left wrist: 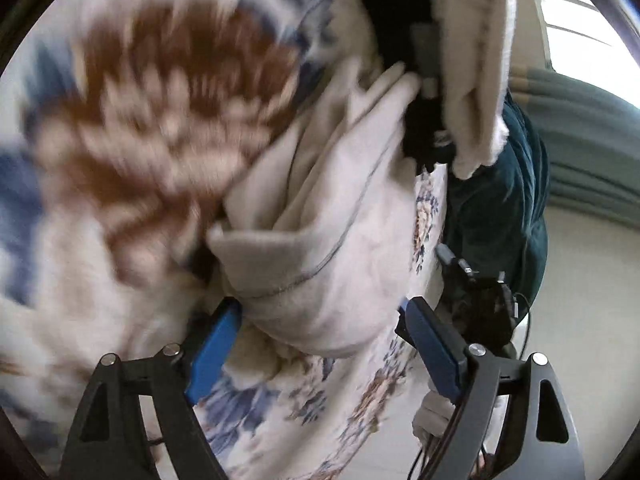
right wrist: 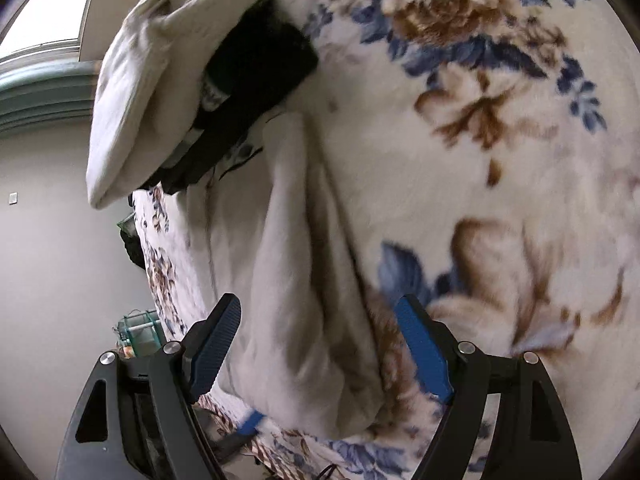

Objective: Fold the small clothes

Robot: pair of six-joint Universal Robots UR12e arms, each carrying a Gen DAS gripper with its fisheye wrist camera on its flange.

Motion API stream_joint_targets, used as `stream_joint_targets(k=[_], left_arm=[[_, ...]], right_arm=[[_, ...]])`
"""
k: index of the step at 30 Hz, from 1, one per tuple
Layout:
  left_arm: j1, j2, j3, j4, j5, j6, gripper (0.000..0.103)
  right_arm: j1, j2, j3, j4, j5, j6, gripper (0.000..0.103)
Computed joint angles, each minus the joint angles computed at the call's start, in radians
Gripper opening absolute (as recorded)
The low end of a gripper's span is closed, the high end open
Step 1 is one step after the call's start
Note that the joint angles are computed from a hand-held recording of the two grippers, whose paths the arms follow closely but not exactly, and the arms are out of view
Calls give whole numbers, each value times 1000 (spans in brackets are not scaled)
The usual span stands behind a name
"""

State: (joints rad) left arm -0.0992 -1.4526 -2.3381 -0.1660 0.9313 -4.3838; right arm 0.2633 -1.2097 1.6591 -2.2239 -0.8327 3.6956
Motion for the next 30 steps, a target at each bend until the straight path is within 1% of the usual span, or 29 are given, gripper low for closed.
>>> stream_joint_targets(k=[2,3,4,5,6,7,8,10,11,13,14,16,17,18,19,20,21,22,24,25,26,27,28,30], left_arm=[[-34,-58,6,81,33,-67,84],[-42,-77,8,124,49,-96,84],[-52,-89,12,130,79,-113,83],[-62,-91,16,129,126,-135,82],[-69,-96,16,159,159,-159,81],[-77,-94,22,153,198,-160,60],[-79,-89,30,129,219,-139,46],[-71,-79,38,95,217,-95,40],[-67,-74,44,69,211,-63,39],[-49,-65,45,47,180,-15,39],[-40,-60,50,18,166,21,39],[-28,-68,56,6,132,57,39],[-12,-60,60,-30,110,96,39],[-5,-59,62,-42,97,116,39],[6,-55,67,-62,77,146,39],[4,-58,71,-75,68,163,39],[7,-66,87,-96,58,183,39],[16,-60,93,-125,42,222,39],[35,-44,118,-232,21,336,39],[43,-37,124,-268,6,387,39],[50,-34,140,-318,-1,449,39],[56,-29,154,-366,-7,509,39],[68,-27,176,-440,-24,599,39],[77,-33,207,-527,-23,705,40]], right_arm=[[-16,-3,3,20,12,-29,83],[-21,0,4,22,22,-35,83],[-15,7,3,17,26,-31,83],[-14,14,-2,24,33,-35,83],[-16,21,-4,23,47,-42,84],[-28,17,6,33,59,-66,89],[-25,28,-3,36,69,-74,93],[-17,58,-27,36,97,-96,93],[-11,77,-41,37,111,-108,93],[-4,118,-65,20,147,-109,93],[0,135,-74,5,163,-97,93],[6,162,-86,-19,193,-62,94],[9,167,-88,-37,188,-45,94],[12,170,-82,-97,183,-3,92],[12,170,-69,-169,189,40,66],[14,167,-62,-199,186,55,13],[18,157,-54,-194,163,69,13],[17,149,-38,-230,157,98,13],[15,111,15,-292,140,151,12],[13,95,39,-324,135,183,12],[9,69,78,-371,129,236,12],[4,29,134,-426,112,311,12],[2,4,171,-465,104,362,12],[7,-75,262,-525,65,460,12]])
